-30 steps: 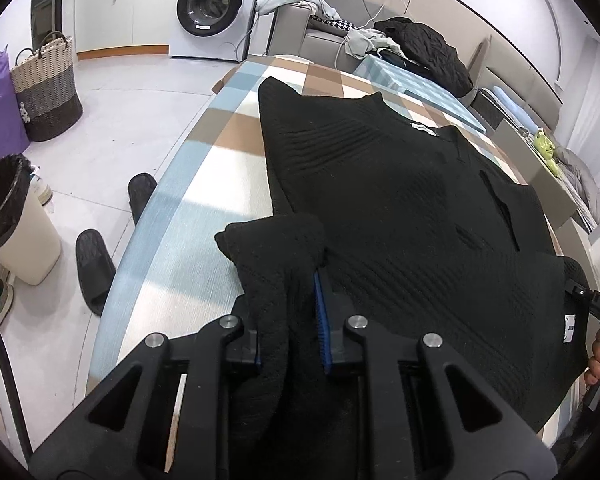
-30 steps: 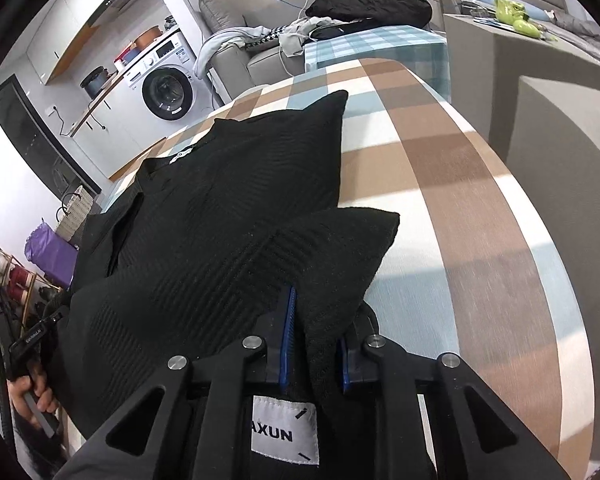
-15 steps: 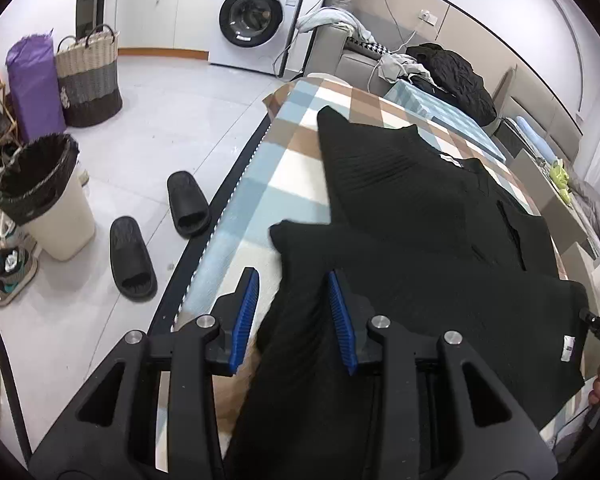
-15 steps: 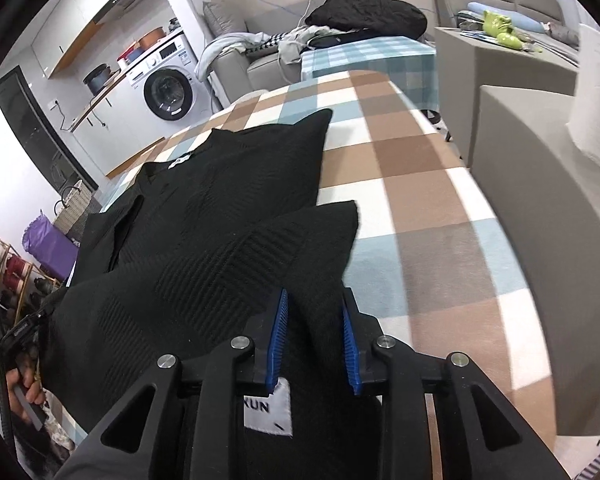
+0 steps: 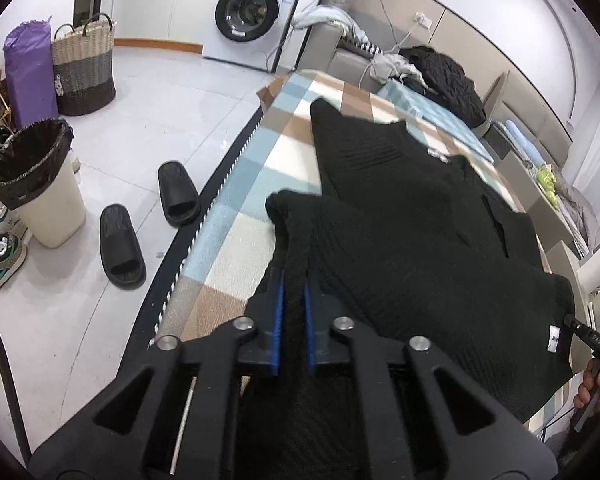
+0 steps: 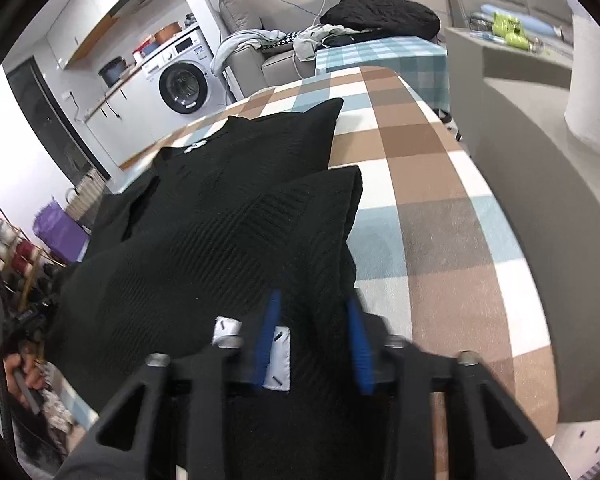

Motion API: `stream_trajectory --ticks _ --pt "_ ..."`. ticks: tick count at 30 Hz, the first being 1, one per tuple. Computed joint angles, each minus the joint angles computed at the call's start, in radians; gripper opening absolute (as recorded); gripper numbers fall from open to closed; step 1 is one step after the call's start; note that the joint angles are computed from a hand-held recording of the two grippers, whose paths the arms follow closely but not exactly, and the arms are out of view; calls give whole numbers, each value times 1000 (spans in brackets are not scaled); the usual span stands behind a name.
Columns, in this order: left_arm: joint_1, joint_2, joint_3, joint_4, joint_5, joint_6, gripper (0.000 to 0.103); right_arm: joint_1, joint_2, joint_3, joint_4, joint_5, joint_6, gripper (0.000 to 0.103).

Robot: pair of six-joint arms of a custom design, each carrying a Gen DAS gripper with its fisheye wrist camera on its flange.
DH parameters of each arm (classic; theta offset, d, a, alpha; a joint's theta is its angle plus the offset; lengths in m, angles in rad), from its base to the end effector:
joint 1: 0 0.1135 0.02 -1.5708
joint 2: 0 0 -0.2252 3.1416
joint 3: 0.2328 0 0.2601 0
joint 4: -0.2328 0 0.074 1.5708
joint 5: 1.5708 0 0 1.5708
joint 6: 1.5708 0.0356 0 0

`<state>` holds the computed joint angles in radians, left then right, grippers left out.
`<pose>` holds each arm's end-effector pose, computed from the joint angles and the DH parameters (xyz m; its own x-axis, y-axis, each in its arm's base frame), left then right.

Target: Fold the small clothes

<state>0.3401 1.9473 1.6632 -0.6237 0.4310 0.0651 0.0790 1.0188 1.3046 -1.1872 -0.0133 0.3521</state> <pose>0.4085 0.1288 0.2258 -0.7454 -0.2010 -0.6356 -0.0122 0.9574 -0.2885 0.1952 0.0159 0.3482 -0.7638 0.2855 -0.5788 0.1878 0.9564 0.2238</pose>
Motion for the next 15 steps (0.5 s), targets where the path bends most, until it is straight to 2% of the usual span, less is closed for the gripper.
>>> stream_trajectory --ticks 1,4,8,10,15 --pt "-2 -6 -1 6 -1 -4 5 8 -9 0 5 7 -6 5" --pt "-3 -37 -1 34 16 -30 5 13 -36 23 38 13 -7 4" --pt "-25 -15 80 51 19 -57 5 27 4 116 87 73 -10 3" --pt "-45 38 173 52 0 -73 5 18 62 176 118 82 -19 3" --pt "-90 279 534 -65 -66 -109 5 -30 251 292 196 92 15 3"
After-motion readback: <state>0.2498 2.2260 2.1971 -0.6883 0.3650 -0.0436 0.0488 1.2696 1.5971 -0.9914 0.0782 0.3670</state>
